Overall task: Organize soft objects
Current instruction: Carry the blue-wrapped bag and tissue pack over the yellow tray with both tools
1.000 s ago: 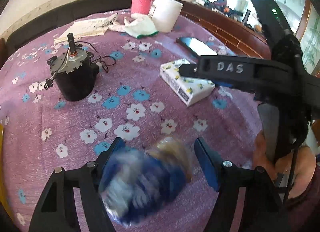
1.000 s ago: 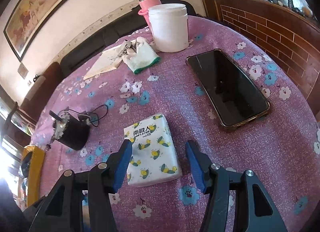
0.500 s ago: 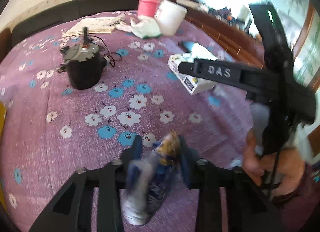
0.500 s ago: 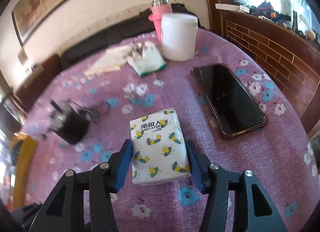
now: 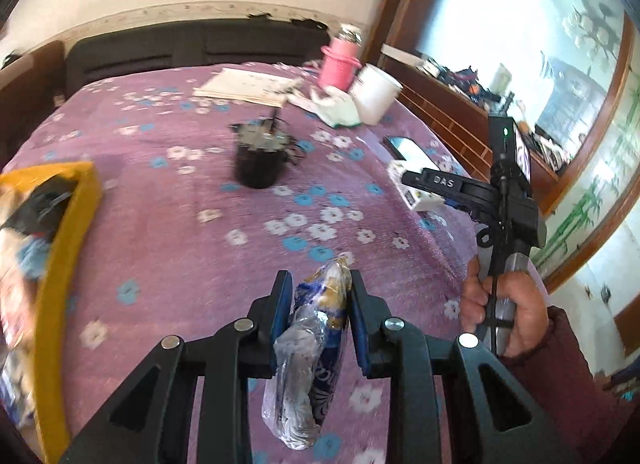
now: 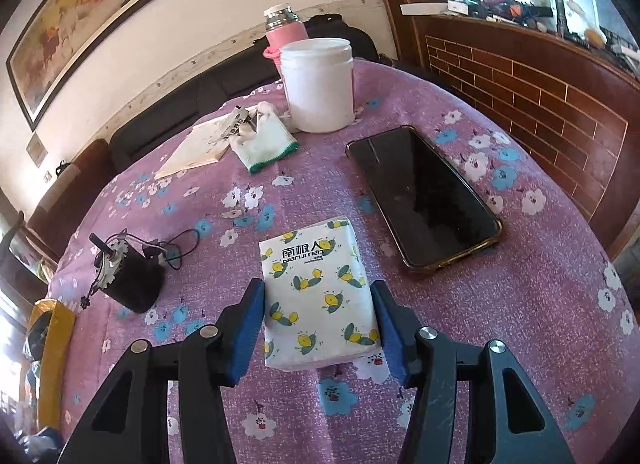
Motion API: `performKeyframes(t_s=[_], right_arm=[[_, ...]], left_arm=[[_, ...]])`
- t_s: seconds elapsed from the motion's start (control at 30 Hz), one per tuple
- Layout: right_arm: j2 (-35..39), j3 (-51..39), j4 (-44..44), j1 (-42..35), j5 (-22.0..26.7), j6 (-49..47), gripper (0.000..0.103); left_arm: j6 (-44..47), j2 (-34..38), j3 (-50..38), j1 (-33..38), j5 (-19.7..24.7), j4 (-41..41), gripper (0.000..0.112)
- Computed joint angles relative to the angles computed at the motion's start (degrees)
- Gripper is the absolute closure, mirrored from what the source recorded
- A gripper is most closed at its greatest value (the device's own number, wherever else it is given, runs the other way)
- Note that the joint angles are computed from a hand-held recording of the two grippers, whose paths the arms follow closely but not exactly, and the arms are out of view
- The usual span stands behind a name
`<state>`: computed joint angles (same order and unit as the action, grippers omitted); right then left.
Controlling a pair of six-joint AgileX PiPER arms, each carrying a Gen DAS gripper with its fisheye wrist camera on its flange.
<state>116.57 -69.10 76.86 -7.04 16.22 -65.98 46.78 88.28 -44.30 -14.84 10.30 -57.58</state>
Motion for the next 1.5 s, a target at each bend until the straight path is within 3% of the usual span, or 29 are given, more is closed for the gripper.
performKeyframes(t_s=[0.1, 0.17, 0.33, 0.4, 0.5, 0.57, 0.63, 0.7, 0.83, 1.0, 1.1, 1.13, 1.17, 1.23, 1.33, 1.5], right_arm=[[-0.74, 1.08, 4.50, -0.11, 0.15, -4.48, 0.046], [-1.63, 1.64, 2.08, 0.05, 1.17, -2.39, 0.046], [-8.23, 7.22, 0.66, 3.15, 6.84, -2.04, 0.046], [-10.67, 8.53, -1.06, 6.48, 7.79, -0.51, 0.046], [-13.03, 8.68, -4.87, 12.61, 8.91, 3.57, 0.046], [-13.53, 7.85, -5.55, 16.02, 10.25, 5.87, 0.045], [-12.43, 5.69, -3.56, 18.79, 15.62, 7.41, 0.045], [-11.19, 3.43, -4.70, 22.20, 16.79, 9.70, 0.045], [-9.05, -1.30, -12.07, 31.03, 13.81, 16.34, 0.045], [-4.13, -7.50, -16.28, 36.75, 15.34, 21.21, 0.045], [-0.81, -11.01, -19.10, 39.44, 15.12, 24.07, 0.045], [-0.14, -11.71, -20.56, 40.69, 14.33, 25.33, 0.045], [0.34, -12.37, -21.92, 41.64, 13.78, 26.60, 0.045], [1.17, -13.80, -25.17, 43.02, 13.20, 29.35, 0.045], [3.05, -17.54, -30.36, 44.48, 13.68, 34.26, 0.045], [8.28, -27.99, -37.44, 45.87, 16.53, 42.18, 0.045]], left_arm=[[7.94, -5.82, 5.57, 4.89, 1.42, -7.68, 0.086], [11.26, -9.34, 8.56, 9.69, 3.56, -9.74, 0.086], [15.06, -17.32, 11.74, 27.25, 12.82, -6.29, 0.086], [16.83, -17.83, 10.82, 34.22, 16.49, -4.82, 0.086], [16.08, -17.00, 7.33, 41.47, 18.06, 0.69, 0.086], [18.81, -15.94, 5.25, 47.33, 21.48, -0.91, 0.086], [21.67, -13.20, 3.27, 52.51, 25.24, -4.60, 0.086], [21.79, -11.10, 2.12, 53.99, 24.27, -4.59, 0.086], [24.69, -6.63, 1.20, 57.12, 24.32, -7.24, 0.085], [24.68, 0.84, -0.30, 59.05, 23.83, -6.94, 0.085], [26.69, 2.87, 0.19, 58.61, 21.59, -9.01, 0.078], [28.22, 3.32, 0.16, 58.99, 21.50, -10.59, 0.071], [29.40, 3.68, -0.01, 59.52, 22.29, -11.82, 0.067], [30.70, 3.92, -0.37, 60.73, 24.64, -13.30, 0.047], [32.35, 2.76, 0.68, 62.03, 26.82, -14.79, 0.036], [33.67, 0.32, 3.36, 66.71, 31.72, -15.96, 0.034]])
